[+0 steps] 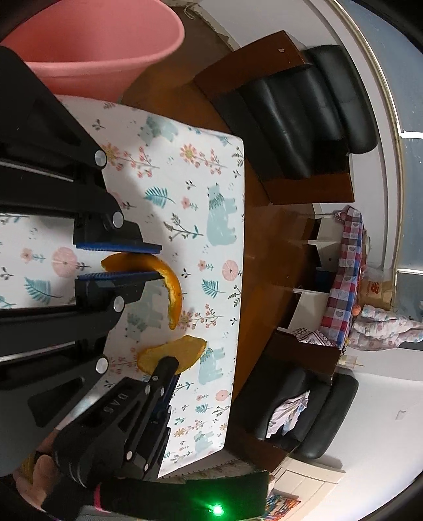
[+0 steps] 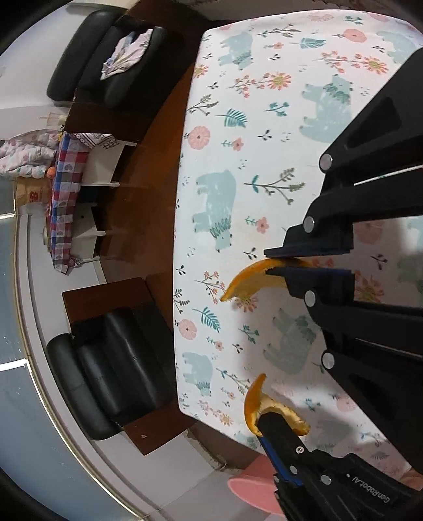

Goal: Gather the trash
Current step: 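Carry both orange peels over the pink bucket with both tools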

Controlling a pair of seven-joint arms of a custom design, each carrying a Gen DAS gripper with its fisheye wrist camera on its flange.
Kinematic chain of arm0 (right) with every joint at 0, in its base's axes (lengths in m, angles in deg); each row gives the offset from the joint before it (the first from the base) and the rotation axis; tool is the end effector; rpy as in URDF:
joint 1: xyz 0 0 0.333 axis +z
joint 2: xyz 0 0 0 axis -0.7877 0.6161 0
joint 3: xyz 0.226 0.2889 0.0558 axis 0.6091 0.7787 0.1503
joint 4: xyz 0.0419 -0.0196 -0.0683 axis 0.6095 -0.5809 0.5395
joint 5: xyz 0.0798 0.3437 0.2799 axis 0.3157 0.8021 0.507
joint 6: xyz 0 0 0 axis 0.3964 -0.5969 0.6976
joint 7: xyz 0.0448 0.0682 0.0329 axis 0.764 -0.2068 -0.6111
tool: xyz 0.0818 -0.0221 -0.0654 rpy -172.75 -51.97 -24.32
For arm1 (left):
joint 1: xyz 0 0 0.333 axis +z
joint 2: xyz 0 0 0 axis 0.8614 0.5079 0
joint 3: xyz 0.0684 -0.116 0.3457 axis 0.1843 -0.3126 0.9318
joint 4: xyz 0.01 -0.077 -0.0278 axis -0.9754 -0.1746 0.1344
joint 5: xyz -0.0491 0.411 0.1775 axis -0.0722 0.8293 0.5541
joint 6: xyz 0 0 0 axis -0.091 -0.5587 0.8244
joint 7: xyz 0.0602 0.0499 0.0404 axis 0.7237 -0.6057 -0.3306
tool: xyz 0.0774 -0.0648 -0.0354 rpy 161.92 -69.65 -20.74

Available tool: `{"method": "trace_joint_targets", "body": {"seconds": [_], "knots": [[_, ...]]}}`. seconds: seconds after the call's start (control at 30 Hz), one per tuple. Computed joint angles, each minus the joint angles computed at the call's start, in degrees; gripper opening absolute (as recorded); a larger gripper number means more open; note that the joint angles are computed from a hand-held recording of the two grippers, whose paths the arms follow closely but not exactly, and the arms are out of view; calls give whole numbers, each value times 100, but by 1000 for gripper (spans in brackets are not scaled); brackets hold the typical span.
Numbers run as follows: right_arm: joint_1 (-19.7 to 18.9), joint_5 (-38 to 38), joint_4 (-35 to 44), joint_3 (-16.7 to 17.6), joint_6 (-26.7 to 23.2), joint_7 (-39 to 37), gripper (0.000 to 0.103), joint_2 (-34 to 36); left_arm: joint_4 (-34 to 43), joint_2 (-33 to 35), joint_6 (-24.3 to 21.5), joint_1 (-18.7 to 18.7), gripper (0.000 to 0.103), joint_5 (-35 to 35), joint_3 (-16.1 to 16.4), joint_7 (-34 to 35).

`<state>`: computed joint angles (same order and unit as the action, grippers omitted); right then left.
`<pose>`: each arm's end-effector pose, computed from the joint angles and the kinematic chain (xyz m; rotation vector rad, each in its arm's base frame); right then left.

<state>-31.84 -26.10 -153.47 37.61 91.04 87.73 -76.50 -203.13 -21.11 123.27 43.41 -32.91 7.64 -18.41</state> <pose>0.5493 0.2969 0.4171 -1.7305 1.8197 -0.4714 0.5107 -0.3401 0.4603 -1.6470 2.0163 -0.8346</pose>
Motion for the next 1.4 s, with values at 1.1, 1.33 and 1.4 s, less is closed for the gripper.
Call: {"method": "trace_joint_targets", "body": {"seconds": [1.1, 1.33, 1.4], "knots": [[301, -1434, -444, 1105, -34, 1726, 5, -1547, -2137, -3032, 29, 618, 9, 262, -176, -1040], [615, -1790, 8, 1168, -284, 1880, 5, -1266, -2542, -3616, -4, 780, 9, 203, -85, -1046], [720, -1821, 119, 1152, -339, 1851, 5, -1178, -2646, -3760, -11, 816, 9, 183, -44, -1044]]}}
